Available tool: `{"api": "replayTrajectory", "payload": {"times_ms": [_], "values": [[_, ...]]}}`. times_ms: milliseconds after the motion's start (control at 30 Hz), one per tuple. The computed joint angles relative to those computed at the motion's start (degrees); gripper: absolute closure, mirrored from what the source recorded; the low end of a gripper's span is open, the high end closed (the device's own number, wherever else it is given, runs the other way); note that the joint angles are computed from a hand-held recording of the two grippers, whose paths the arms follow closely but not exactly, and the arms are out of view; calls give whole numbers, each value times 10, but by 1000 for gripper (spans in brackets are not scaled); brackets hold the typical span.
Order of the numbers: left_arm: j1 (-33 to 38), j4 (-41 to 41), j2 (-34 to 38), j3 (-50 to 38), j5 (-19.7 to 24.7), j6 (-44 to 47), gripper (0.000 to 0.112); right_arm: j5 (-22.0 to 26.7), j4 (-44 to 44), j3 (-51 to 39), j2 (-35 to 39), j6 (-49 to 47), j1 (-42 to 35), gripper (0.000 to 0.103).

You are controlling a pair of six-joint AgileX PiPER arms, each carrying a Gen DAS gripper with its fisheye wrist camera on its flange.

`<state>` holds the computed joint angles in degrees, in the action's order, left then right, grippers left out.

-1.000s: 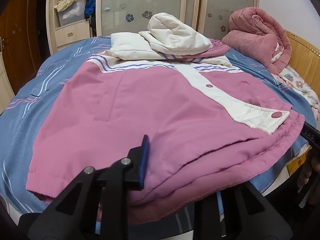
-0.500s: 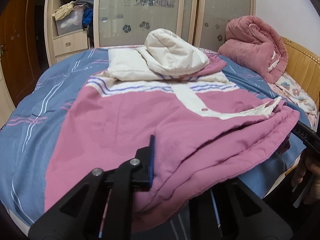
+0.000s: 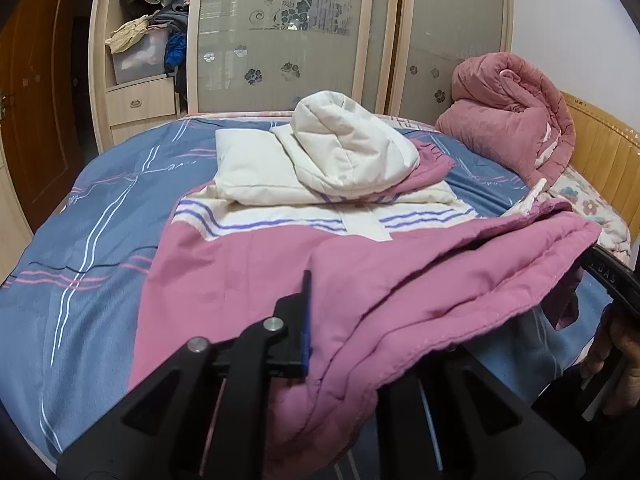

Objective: Fold large clothes
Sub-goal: 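Grasp the jacket's folded edge with both grippers and lift it up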

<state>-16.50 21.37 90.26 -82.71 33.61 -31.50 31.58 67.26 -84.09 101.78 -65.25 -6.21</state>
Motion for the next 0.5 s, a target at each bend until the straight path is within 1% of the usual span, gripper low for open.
{"api": "replayTrajectory", "payload": {"times_ms": [300,500], "values": [[5,-4,33,-86,31,42,104,-17,-39,-72,25,40,17,93],[9,-1,69,-154,54,76,105,10,-85,-143,64,120,19,96]]}}
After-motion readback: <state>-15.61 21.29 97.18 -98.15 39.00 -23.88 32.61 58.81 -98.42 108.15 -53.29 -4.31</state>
